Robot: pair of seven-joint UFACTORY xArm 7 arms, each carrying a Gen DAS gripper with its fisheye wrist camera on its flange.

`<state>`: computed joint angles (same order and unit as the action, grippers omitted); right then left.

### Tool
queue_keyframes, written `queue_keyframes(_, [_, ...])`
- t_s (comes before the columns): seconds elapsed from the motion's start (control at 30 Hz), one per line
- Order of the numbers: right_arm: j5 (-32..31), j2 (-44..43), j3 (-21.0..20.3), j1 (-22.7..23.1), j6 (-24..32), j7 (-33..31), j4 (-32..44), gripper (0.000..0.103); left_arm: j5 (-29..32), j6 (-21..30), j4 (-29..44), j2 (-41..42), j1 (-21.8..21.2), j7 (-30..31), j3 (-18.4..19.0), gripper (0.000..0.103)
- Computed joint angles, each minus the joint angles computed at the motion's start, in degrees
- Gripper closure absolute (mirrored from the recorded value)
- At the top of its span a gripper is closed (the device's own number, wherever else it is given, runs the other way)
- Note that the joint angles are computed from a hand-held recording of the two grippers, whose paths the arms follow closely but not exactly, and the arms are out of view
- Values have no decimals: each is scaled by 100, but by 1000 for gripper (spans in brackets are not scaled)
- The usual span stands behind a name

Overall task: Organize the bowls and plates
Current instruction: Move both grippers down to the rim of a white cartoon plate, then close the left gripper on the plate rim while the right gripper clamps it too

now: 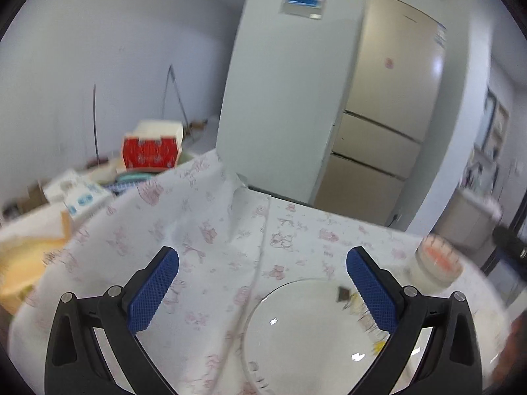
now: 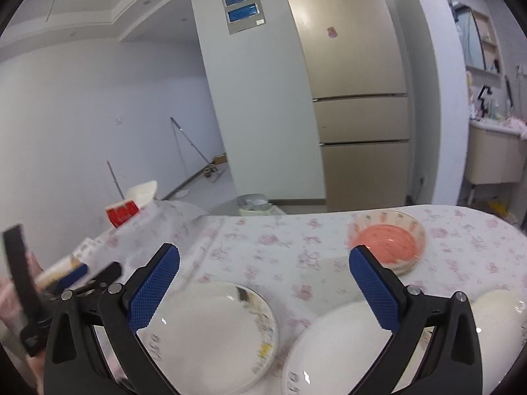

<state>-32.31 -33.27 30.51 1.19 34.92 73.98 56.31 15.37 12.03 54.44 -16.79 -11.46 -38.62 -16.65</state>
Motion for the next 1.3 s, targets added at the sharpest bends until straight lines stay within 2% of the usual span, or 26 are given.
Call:
queue_keyframes(0.07, [2,146,-9,-66,-235,171,15,0,-109,-46,-80,-17,7,-176,3,0])
queue_keyframes(0.13, [-12,254,-25,-78,-544,326,-97,0,134,-104,-259,-78,287,-595,-234,0])
queue_keyframes(0.2, [-92,339,35,-118,-721,464,-238,0,156,-132,-409,-27,274,-698,-234,0])
queue_keyframes(0.3, [-67,631,-67,69,-756,280,-384,0,-453,83,-346,278,-431,132,319,0])
queue_keyframes(0.43, [253,1032,-575,560,-884,-252,-513,9,-618,-78,-484,331,-414,97,348,0])
queue_keyframes(0.5, [503,1123,-838,753,-1129,-383,-668,18,-805,-144,-567,317,-478,183,431,1])
queue_keyframes(0.57, [730,1143,-1020,848,-1417,-432,-855,24,-814,-193,-670,253,-377,18,374,6])
queue_keyframes(0.63, [844,1097,-1056,819,-1569,-397,-1009,31,-1027,-280,-755,237,-470,98,483,13])
queue_keyframes(0.73, [1145,1213,-1217,1019,-1563,-801,-1015,47,-1760,-289,-754,318,-968,738,910,19])
queue_keyframes(0.8, [1472,1330,-1372,1213,-1560,-1109,-998,55,-2054,-104,-671,394,-1078,1038,982,27])
queue_keyframes(0.9, [2112,1473,-1658,1532,-1672,-1573,-1030,57,-2314,282,-511,521,-1047,1211,951,37])
queue_keyframes(0.93, [2313,1476,-1731,1606,-1784,-1682,-1086,58,-2317,351,-505,538,-974,1139,900,41])
queue_keyframes(1.0, [2735,1449,-1878,1741,-2082,-1868,-1237,58,-2699,351,-531,563,-1058,1371,987,45])
queue_keyframes(1.1, [2542,1405,-1594,1413,-1810,-1756,-1177,60,-3070,402,-531,595,-1091,1610,1019,51])
queue_keyframes(1.17, [2597,1449,-1624,1439,-1788,-1837,-1164,66,-3025,442,-518,608,-1013,1563,937,61])
queue_keyframes(1.23, [3011,1521,-1880,1709,-1975,-2157,-1219,71,-2479,546,-511,585,-749,1026,706,67])
queue_keyframes(1.27, [3226,1546,-1992,1834,-2045,-2326,-1246,71,-2294,569,-521,568,-604,814,578,67])
queue_keyframes(1.3, [3330,1582,-2012,1860,-2059,-2399,-1241,71,-2321,531,-551,550,-699,842,672,67])
